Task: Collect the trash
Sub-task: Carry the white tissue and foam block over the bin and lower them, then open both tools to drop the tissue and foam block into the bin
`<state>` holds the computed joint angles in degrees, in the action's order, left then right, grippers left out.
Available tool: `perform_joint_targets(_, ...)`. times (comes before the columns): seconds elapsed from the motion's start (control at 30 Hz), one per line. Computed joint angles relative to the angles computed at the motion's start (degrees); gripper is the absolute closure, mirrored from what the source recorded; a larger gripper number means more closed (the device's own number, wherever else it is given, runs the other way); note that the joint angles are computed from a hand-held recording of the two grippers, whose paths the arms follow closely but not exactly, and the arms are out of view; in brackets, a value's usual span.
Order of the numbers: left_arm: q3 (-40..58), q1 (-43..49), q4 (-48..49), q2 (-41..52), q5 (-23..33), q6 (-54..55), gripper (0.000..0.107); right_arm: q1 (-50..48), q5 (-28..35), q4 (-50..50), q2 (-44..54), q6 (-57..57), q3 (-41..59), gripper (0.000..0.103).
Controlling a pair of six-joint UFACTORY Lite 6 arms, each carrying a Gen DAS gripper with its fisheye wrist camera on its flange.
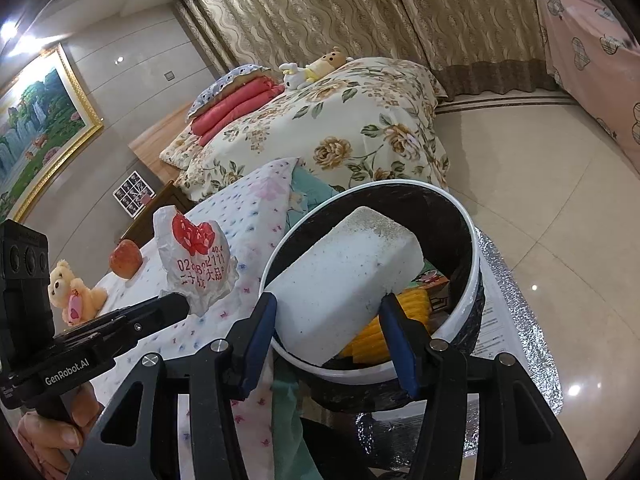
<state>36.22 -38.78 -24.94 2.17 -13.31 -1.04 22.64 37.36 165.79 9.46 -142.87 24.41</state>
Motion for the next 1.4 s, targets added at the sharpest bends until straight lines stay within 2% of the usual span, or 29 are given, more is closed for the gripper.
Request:
perform_joint_targets(0.37, 2.7, -0.5, -2.5, 2.5, 0.6, 2.8, 0.092, -3.3, 0.4, -3.8, 1.6, 1.3, 0.8, 0.048)
perform_joint_targets(0.7, 6.1, -0.7, -2.6, 5.7, 1.2, 3.4, 0.091, -5.0, -2.0, -6.0, 2.8, 1.3, 3.0, 0.047)
perform_joint_targets(0.93, 8.9, -0.2, -0.2, 8.4, 2.1, 1.3, 0.091, -6.6, -4.4, -9.2, 4.2, 2.2, 6.4, 0.047)
perform_joint_targets(1.4, 13.5, 1.6, 10.9, 13.6, 4.0, -8.5, 0.091, -8.7, -7.6, -15.4, 9.2, 4.8, 13.3, 0.046)
